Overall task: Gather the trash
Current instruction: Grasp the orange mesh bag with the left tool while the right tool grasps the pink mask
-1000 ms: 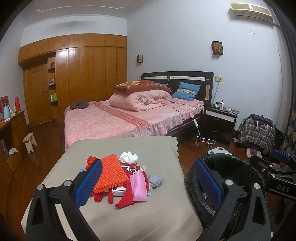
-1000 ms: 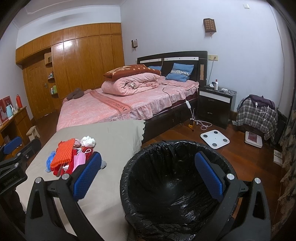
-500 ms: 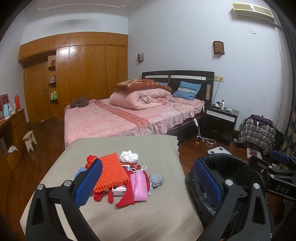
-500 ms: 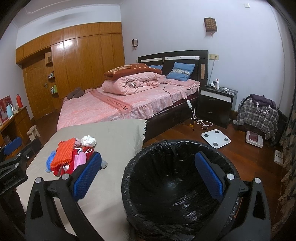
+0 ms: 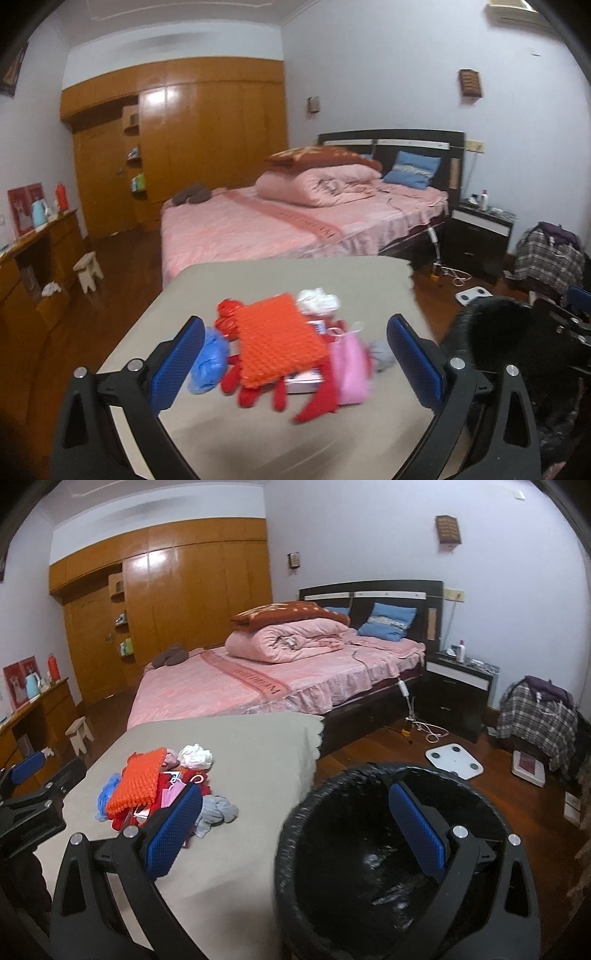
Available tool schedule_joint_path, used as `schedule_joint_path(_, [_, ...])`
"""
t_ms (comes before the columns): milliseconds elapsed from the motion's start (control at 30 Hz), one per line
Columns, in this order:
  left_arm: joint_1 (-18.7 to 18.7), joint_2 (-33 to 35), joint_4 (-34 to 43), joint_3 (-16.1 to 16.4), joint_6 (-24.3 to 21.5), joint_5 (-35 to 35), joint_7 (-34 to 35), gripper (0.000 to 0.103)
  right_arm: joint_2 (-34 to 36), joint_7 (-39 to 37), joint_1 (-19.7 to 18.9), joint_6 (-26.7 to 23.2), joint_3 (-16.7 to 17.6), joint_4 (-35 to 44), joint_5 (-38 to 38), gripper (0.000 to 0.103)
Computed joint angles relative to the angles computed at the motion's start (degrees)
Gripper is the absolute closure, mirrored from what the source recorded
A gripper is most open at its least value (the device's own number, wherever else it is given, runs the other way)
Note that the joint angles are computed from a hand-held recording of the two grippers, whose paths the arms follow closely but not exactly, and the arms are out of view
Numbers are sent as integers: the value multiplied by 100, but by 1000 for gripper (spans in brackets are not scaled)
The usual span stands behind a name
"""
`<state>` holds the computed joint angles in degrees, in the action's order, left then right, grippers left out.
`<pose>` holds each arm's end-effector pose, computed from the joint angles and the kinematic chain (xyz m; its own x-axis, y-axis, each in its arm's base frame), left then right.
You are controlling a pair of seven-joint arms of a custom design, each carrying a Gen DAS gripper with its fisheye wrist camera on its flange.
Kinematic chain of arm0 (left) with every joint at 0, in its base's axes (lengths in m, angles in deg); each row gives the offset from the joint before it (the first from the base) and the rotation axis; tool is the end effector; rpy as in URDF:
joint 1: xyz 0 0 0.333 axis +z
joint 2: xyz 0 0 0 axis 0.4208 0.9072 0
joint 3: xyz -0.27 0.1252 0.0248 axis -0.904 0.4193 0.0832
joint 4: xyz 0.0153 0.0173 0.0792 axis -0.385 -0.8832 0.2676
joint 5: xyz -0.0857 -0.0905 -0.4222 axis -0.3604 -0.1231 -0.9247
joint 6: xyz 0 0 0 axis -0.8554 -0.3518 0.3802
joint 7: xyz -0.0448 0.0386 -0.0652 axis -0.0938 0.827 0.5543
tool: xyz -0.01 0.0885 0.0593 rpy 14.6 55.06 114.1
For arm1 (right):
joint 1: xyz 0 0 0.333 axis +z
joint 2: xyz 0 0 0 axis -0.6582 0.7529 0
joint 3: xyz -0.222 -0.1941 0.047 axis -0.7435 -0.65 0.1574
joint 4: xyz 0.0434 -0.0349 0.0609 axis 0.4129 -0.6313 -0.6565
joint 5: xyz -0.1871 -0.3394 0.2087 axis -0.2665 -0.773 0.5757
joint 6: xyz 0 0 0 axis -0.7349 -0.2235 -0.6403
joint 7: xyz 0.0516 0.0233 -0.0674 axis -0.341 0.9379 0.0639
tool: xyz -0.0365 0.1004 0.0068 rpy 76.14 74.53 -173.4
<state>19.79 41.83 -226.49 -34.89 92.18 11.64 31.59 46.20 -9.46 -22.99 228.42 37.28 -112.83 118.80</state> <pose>0.3916 -0.2000 0.5320 0.2873 -0.9556 -0.0654 -0.4289 -0.0673 -0.9009 0.4517 0.0531 0.5099 0.3075 -0.9497 -0.0594 -0.4803 -0.1010 -0.8713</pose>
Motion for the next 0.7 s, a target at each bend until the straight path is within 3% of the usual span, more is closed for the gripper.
schedule_joint_path(333, [446, 998, 183, 414, 465, 112, 31, 19, 1225, -289, 462, 92, 45, 778, 285, 5])
schedule_joint_path(700, [443, 1831, 353, 750, 976, -464, 613, 19, 1766, -338, 305, -74, 341, 1151, 354, 5])
